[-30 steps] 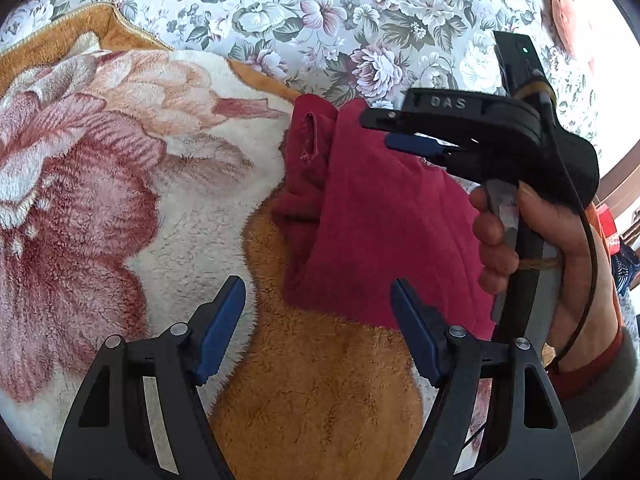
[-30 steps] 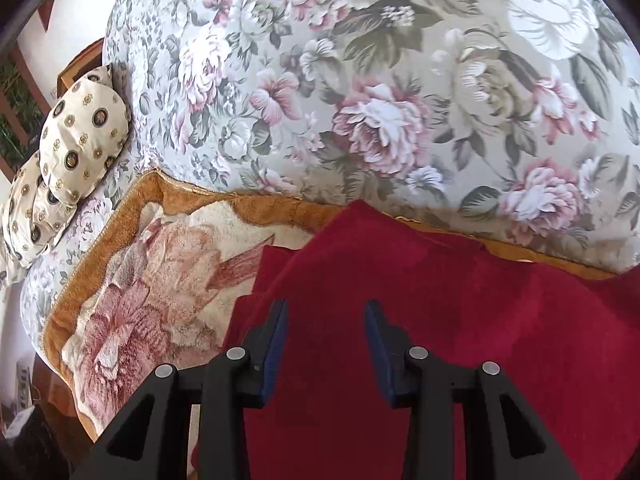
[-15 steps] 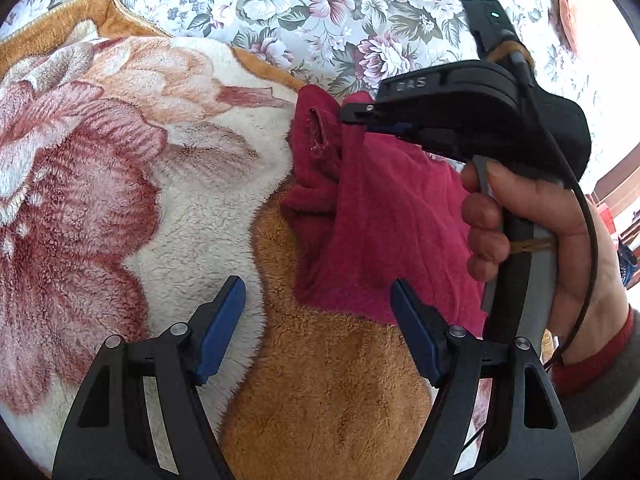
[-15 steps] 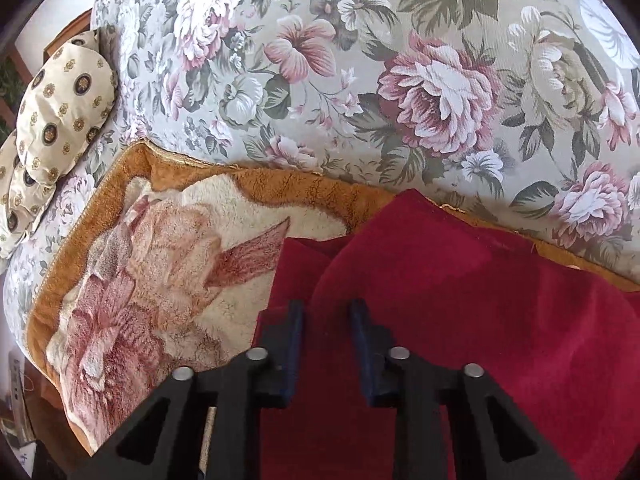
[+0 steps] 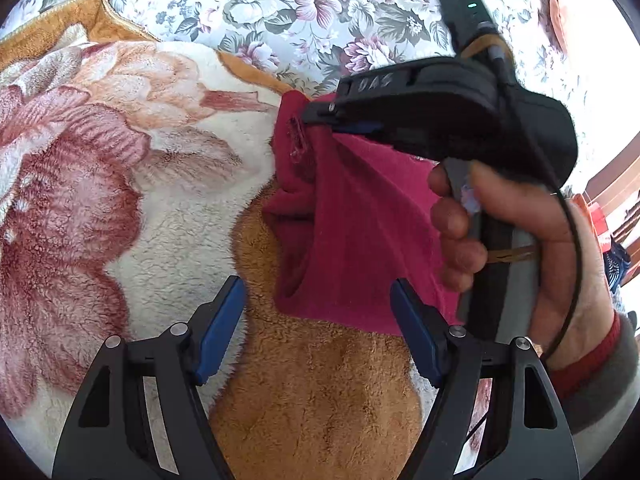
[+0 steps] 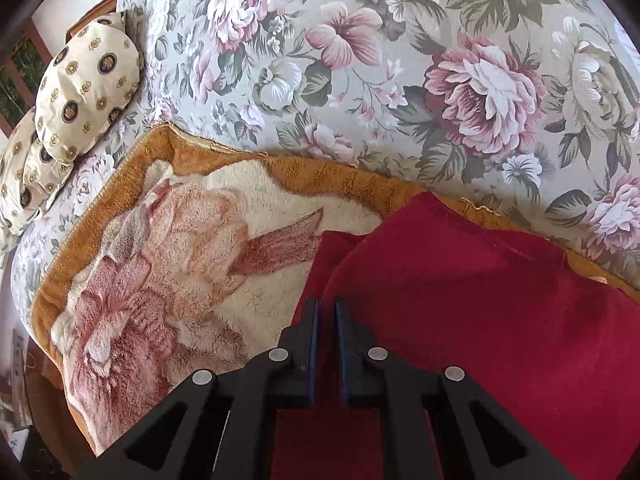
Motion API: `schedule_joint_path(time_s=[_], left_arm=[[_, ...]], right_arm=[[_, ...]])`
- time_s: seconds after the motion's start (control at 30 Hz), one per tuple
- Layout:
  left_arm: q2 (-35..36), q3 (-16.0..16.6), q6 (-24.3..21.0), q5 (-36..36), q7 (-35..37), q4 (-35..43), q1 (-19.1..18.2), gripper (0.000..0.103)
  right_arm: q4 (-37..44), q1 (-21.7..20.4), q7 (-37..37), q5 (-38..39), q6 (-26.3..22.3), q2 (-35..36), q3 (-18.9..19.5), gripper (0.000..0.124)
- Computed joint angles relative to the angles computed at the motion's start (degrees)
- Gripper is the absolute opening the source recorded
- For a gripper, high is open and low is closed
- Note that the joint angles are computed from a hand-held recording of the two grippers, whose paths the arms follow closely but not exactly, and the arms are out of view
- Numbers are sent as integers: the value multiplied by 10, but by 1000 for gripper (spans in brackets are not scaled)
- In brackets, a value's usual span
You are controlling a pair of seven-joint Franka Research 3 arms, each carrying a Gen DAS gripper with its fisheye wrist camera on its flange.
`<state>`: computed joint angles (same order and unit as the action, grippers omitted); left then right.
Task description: Fold small clothes
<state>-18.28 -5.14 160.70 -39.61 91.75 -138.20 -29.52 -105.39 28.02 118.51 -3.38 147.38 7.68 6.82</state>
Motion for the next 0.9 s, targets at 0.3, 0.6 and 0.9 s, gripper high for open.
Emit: schedule_joint_path(time_s=[0.3, 0.6, 0.9], left_arm=[[17, -3, -3, -31, 13, 13, 0, 76], [35, -3, 18, -156, 79, 29, -7, 87], [61, -32, 52, -170, 86, 45, 5, 88]], right_arm=[[24, -17, 17, 29, 16, 15, 2, 38], [96, 14, 3, -23, -107, 33, -16, 46], [238, 30, -38, -42, -271, 132, -16, 53]])
